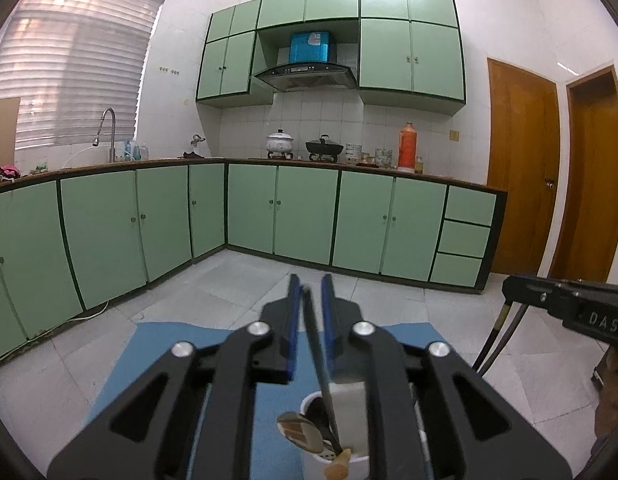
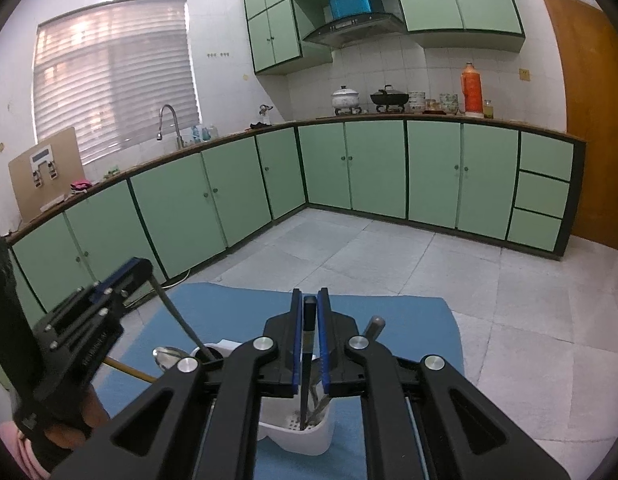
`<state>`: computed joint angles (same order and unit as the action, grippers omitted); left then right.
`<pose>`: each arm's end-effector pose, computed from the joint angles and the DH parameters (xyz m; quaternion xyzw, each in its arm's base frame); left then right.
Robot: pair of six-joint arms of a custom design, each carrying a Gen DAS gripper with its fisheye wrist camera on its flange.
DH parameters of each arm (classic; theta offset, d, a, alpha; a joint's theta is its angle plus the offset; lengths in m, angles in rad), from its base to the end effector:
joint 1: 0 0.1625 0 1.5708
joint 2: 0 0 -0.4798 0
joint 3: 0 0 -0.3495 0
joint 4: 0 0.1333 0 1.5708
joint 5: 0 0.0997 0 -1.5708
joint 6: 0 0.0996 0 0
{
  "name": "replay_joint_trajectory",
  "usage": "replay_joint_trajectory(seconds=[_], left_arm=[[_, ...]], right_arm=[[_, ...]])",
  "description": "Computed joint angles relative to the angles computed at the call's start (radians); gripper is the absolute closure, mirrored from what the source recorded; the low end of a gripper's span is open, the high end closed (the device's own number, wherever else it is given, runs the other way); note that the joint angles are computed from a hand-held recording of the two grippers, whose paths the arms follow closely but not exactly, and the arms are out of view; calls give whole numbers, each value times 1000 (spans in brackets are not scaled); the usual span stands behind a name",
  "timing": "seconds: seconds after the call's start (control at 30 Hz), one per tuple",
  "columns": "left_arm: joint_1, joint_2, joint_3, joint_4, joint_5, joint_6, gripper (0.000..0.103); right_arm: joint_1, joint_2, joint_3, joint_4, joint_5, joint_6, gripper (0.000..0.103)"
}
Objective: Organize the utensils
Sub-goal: 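Lower both chopsticks into the holder and open both tools, then move both open tools back over the last two chopsticks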
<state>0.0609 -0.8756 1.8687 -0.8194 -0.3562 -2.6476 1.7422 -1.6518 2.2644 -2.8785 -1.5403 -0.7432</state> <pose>-0.4321 -0.2534 0.1460 0.0837 0.6803 -0.6265 0.3710 0.2004 -0.3585 0.4272 0.4197 -0.8412 0.3308 0.0823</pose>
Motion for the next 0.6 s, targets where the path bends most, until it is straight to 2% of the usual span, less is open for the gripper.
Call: replay_joint_trajectory(seconds=[0.07,0.13,0.2,0.27,0.47,0.53,0.6], left_arm=[[-14,-3,-6,28,-2,-33,73],[-26,0,-19,69,-1,-70,66],[-41,4,-31,109,-5,-101,60],[-62,12,-44,162,-12,-142,48],[-129,44,-87,308,-57,-248,30],[-155,54,-94,323,-77,-255,25],[-182,67,-99,325,-114,-245,21]], right_arm=[[-2,-6,-1,-5,4,-3,92],[-7,-18,1,-8,21,-6,90],[-14,-30,5,-18,34,-10,82],[-20,-49,7,-23,52,-20,79],[-49,-131,26,-47,120,-52,61],[-67,-172,38,-42,151,-66,59],[-88,-208,52,-37,178,-81,51]])
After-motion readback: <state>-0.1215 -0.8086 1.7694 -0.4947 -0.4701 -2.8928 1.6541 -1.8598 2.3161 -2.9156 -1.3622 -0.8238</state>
